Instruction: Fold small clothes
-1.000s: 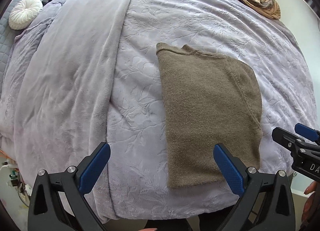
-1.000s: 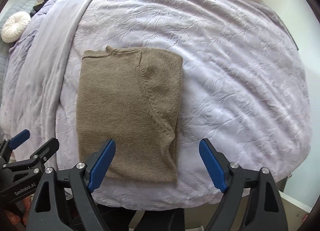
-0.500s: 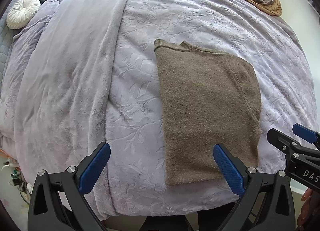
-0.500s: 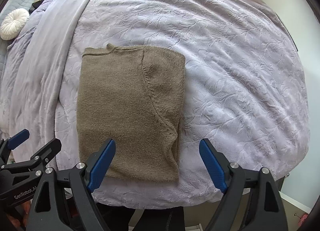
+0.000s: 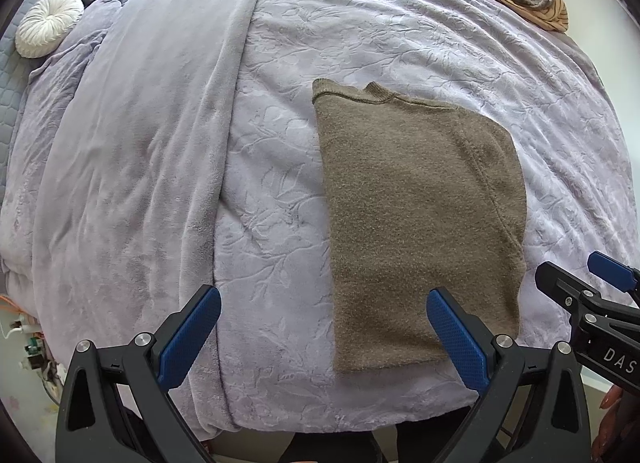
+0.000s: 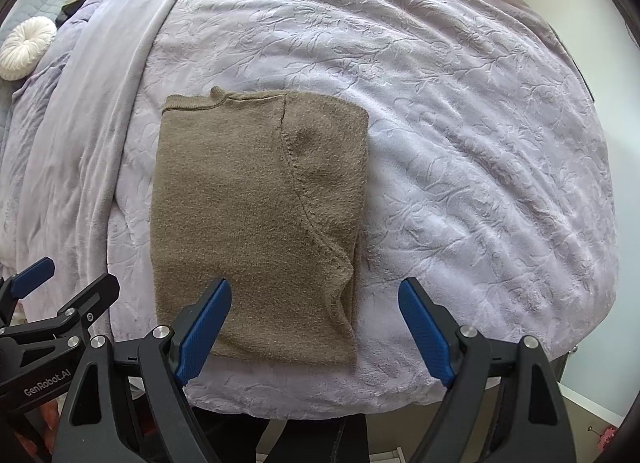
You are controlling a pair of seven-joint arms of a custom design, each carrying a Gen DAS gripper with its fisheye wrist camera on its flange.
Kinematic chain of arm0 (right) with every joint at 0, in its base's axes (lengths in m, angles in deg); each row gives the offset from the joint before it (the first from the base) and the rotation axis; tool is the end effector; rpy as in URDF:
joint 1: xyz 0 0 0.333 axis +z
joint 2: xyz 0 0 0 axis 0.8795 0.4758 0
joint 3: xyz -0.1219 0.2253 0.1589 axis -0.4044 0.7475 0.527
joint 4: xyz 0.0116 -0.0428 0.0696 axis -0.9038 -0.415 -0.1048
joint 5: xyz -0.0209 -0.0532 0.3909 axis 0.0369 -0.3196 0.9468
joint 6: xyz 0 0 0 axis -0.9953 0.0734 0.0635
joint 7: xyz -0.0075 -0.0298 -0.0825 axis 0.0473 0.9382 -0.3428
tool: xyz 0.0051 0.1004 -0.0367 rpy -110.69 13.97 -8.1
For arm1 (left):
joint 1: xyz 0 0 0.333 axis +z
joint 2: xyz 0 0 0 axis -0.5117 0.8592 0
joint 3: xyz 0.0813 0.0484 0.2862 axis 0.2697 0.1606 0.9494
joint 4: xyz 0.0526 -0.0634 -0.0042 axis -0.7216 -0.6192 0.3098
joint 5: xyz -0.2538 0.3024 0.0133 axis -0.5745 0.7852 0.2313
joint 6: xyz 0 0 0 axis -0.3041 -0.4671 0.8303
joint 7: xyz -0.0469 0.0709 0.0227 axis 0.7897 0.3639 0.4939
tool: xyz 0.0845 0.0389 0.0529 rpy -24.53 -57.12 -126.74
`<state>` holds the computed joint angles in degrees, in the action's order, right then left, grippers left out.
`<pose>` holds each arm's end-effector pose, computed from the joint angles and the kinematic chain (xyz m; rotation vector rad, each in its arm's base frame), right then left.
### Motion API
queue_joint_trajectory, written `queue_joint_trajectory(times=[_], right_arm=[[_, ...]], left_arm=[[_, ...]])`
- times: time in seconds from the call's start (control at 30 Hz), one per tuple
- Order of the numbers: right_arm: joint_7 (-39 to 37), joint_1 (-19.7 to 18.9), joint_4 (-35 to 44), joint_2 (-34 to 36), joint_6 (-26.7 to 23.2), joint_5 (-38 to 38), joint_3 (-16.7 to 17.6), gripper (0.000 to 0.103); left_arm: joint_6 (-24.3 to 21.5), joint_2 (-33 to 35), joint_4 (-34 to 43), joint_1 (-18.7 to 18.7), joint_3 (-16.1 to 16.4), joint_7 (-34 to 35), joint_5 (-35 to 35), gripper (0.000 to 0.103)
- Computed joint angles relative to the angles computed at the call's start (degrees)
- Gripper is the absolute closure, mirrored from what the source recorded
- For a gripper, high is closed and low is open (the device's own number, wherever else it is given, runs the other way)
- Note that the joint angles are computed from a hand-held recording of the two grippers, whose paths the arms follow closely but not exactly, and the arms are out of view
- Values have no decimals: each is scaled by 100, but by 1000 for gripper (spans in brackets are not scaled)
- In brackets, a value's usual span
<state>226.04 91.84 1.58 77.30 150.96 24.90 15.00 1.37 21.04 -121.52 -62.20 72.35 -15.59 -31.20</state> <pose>0.5378 0.3924 0.5555 -1.7617 2.4635 -0.0699 0.5943 -0.4146 0.5563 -1.7698 2.4775 -0.1417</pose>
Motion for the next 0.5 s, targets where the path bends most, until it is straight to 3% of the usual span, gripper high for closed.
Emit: queue_joint_trajectory(times=[0.5], right_arm=[[11,12,5,9,11,-6,3,15]], left_arm=[[-98,101,171,-19,14,-36,-16,0]])
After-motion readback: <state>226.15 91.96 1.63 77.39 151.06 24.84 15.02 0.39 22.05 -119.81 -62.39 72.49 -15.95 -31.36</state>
